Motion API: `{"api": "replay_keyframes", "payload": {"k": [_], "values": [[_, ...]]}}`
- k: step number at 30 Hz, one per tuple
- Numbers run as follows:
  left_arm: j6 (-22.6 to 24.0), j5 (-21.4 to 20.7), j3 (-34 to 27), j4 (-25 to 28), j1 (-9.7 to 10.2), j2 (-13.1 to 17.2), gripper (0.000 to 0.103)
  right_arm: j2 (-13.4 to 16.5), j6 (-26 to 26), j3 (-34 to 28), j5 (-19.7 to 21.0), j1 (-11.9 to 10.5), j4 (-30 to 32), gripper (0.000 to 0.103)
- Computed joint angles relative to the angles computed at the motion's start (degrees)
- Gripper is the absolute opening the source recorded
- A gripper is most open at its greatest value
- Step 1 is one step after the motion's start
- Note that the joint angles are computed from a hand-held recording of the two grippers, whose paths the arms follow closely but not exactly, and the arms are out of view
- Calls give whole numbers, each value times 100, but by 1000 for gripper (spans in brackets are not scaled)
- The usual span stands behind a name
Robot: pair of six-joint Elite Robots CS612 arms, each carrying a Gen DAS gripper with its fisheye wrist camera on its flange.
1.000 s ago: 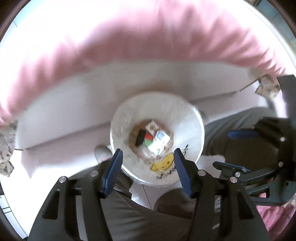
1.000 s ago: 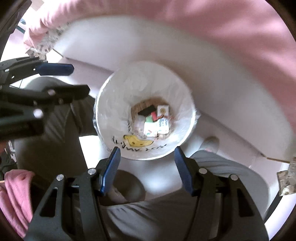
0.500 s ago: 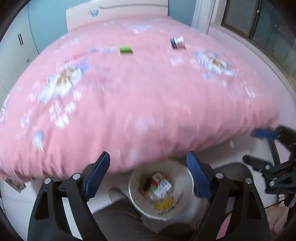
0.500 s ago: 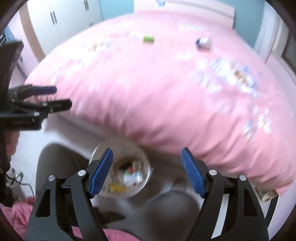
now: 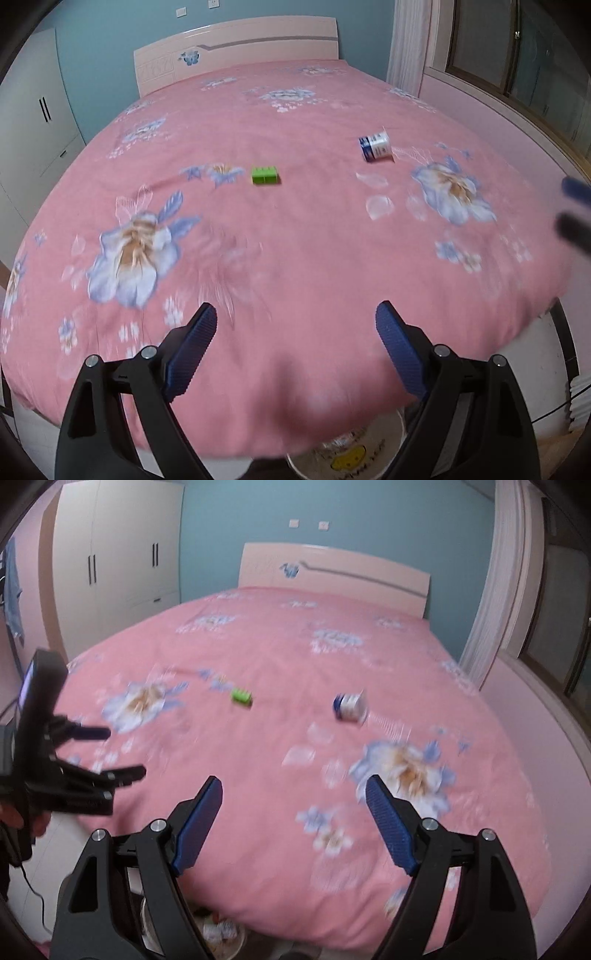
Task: Collect trash
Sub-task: 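Move both open tools back over the bed toward the Lego brick and yogurt cup, then grasp the green Lego brick with the left tool while the right tool grasps the yogurt cup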
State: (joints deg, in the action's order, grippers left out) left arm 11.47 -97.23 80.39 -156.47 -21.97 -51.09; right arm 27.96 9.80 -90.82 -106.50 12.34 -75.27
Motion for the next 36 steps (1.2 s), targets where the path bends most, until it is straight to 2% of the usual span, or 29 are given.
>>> {"api": "replay_keyframes", "payload": {"k": [3,7,13,19,23,26,29,32,36], "values": [[-68,-43,-429,251,1,227,90,-124,-53,308,-183,-68,-318,79],[-240,-109,-1133,665,1,618,90,-266,-1,698,-117,-202,-640,79],[-326,29,-2078,1051,-49,1186,90,-491,146,1374,-237,-346,-1050,79],[-391,161,-3125,1538,-108,1854,90,-806,468,2396,-295,-524,-1264,79],[-680,201,-3743,1564,-98,2271,90,-953,717,2987,-317,-611,-1364,79],[-905,195,-4278,1808,-79,2601,90,-1076,929,3439,-333,-670,-1435,79],[-1096,50,-4892,2105,-40,2981,90,-1173,1045,3844,-435,-706,-1523,79],[-1296,-341,-5514,2372,19,3370,90,-1272,1142,4216,-409,-750,-1551,79],[-1256,-262,-5887,2349,-6,3644,90,-1406,1198,4721,-488,-780,-1712,79]]}}
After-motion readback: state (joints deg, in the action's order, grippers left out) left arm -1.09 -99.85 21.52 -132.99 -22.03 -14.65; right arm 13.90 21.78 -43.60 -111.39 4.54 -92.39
